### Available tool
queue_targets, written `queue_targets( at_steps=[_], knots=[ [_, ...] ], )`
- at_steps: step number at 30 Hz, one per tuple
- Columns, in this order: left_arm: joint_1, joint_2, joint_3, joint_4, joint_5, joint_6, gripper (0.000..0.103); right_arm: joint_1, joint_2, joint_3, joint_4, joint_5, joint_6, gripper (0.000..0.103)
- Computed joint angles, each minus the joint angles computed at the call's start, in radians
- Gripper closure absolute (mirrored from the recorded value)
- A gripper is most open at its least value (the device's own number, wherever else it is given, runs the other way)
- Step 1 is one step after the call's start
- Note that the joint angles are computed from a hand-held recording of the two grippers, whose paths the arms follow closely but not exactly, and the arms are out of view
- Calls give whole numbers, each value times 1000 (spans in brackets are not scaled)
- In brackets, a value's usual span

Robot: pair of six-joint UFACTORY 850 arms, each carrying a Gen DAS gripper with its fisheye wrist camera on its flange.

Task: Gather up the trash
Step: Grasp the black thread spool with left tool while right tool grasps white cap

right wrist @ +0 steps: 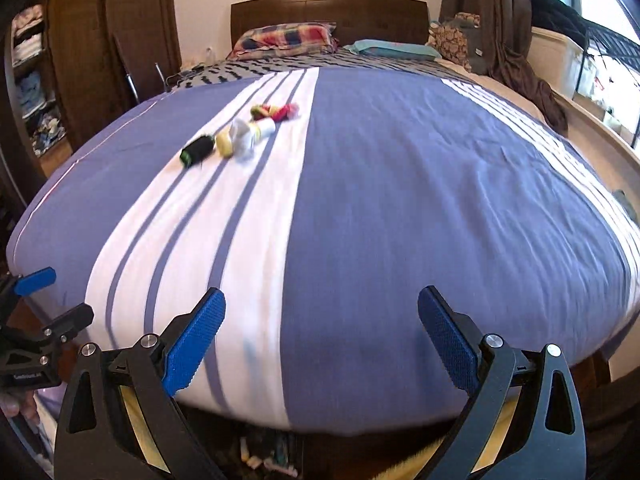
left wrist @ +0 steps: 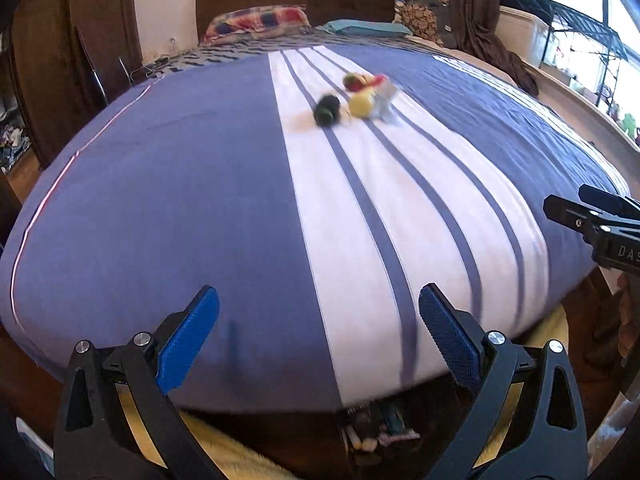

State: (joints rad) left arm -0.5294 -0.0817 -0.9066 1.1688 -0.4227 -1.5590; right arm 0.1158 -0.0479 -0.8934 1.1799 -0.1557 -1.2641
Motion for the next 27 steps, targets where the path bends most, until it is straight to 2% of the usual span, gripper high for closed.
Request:
queue_targets(
  at_steps=[5, 9, 17, 21, 27],
  knots=[
    [60, -70, -91, -17, 20, 57, 8, 21, -84, -105, -37, -7, 47, 6],
    [93, -133, -170, -28, 27, 98, 8, 27, -139, -174, -38, -47, 73, 6],
    [136, -264, -328, -110, 26, 230, 8, 72, -287, -365, -177, -51, 251, 7],
    [155, -303, -374, -146, 35, 280, 8, 90, -343, -443, -231, -78, 311, 18],
    [180, -344, -424, -215, 71, 356, 9, 99, -427, -557, -279, -172, 388, 49]
  ],
)
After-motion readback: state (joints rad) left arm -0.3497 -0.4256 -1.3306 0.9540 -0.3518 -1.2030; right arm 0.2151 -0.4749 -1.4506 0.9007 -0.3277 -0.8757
